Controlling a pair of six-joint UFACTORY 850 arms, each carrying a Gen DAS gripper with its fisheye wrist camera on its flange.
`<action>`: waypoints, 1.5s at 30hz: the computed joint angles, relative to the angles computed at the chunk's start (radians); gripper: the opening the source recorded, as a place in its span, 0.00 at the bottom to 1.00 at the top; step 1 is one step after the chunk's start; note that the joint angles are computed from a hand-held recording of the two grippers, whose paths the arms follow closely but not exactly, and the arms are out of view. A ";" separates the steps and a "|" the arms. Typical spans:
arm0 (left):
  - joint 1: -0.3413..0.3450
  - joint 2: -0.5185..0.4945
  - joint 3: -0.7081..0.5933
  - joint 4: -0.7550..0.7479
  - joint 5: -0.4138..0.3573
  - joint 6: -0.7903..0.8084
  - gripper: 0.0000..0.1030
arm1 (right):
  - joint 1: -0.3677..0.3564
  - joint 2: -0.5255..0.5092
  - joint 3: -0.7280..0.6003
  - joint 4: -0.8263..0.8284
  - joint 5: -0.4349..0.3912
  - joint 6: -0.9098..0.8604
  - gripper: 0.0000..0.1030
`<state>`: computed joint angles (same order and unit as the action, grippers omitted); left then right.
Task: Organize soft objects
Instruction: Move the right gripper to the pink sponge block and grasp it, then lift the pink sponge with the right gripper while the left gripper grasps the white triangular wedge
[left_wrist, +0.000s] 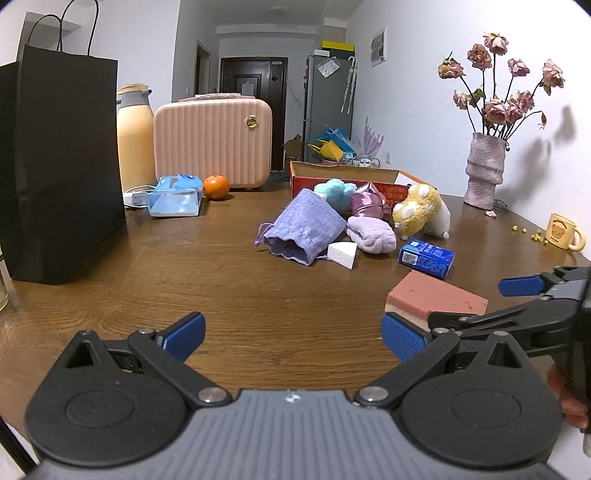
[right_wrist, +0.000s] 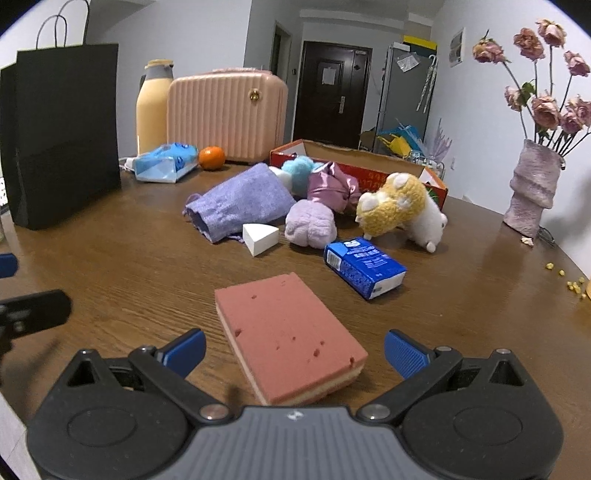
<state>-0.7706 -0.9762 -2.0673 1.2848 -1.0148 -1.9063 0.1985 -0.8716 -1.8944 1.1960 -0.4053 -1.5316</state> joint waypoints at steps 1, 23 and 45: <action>0.001 0.002 0.005 0.003 0.002 -0.004 1.00 | 0.001 -0.015 -0.022 -0.017 -0.007 0.017 1.00; 0.058 -0.045 -0.054 -0.040 -0.005 0.054 1.00 | 0.021 -0.179 -0.277 -0.264 -0.107 0.283 0.95; 0.104 -0.128 -0.205 -0.135 0.035 0.184 1.00 | 0.000 -0.192 -0.292 -0.155 -0.124 0.208 0.79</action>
<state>-0.6666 -1.1038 -2.2720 1.1502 -0.9800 -1.7222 0.1985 -1.0641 -2.1865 1.0413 -0.5292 -1.3235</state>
